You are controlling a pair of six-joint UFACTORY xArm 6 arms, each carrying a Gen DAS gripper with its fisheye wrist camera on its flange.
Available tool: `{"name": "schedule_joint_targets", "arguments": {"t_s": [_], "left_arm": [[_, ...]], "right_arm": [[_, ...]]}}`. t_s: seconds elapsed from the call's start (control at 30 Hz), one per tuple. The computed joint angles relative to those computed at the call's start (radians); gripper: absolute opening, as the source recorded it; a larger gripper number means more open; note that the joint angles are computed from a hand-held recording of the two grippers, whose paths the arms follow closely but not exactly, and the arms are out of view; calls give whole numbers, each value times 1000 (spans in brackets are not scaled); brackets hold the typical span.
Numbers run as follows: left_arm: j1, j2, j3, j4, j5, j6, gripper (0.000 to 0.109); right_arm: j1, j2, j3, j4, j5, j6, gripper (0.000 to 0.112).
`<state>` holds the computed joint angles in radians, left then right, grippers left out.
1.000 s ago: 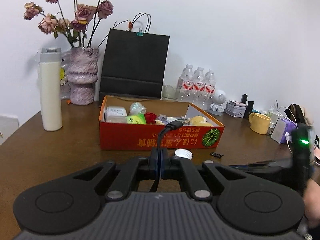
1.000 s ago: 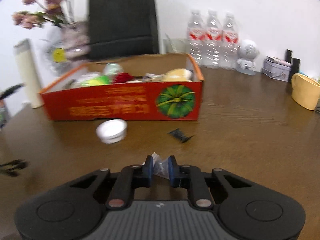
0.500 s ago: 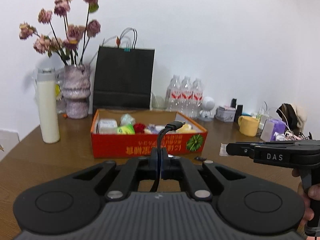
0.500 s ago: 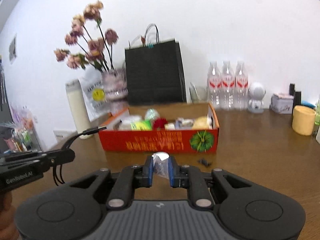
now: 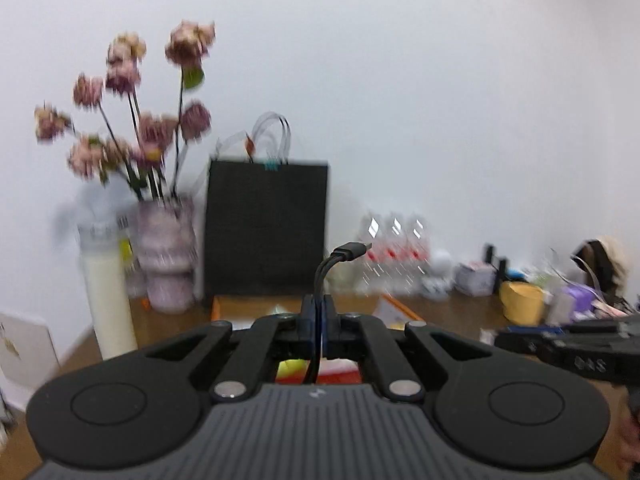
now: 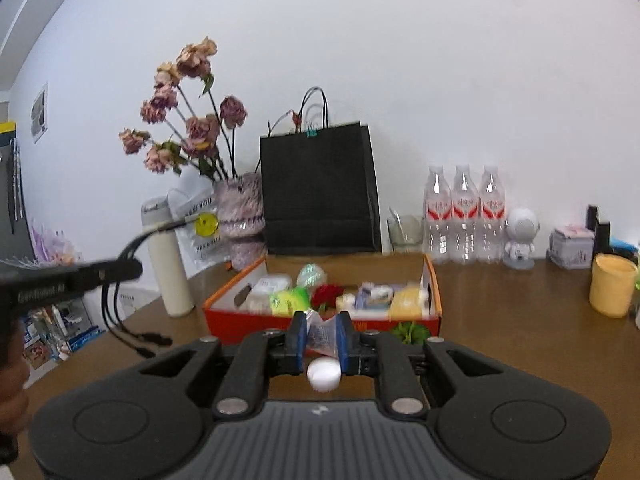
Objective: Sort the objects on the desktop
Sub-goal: 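Carry cable and black item into the box and open both tools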
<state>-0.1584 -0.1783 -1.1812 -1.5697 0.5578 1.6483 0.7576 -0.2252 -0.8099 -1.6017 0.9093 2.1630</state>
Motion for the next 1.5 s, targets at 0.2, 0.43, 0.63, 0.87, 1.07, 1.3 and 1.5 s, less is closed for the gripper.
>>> {"name": "schedule_joint_targets", "arguments": {"t_s": [0.2, 0.43, 0.63, 0.87, 1.07, 1.3, 1.5], "left_arm": [[-59, 283, -365, 137, -104, -160, 3], [-122, 613, -692, 510, -144, -393, 3], [-175, 716, -651, 708, -166, -315, 4], [-149, 836, -793, 966, -58, -602, 26], [-76, 857, -924, 909, 208, -667, 62], [-49, 879, -1018, 980, 256, -858, 84], [-51, 838, -995, 1054, 241, -1008, 103]], "right_arm": [[-191, 67, -112, -94, -194, 4, 14], [-374, 236, -291, -137, -402, 9, 14], [-507, 407, -452, -23, -570, -98, 14], [-608, 668, -675, 585, -664, -671, 14], [-597, 841, -860, 1059, -544, -1133, 15], [-581, 807, -881, 1087, -460, -1148, 33], [-543, 689, -825, 1083, -335, -1212, 64]]}}
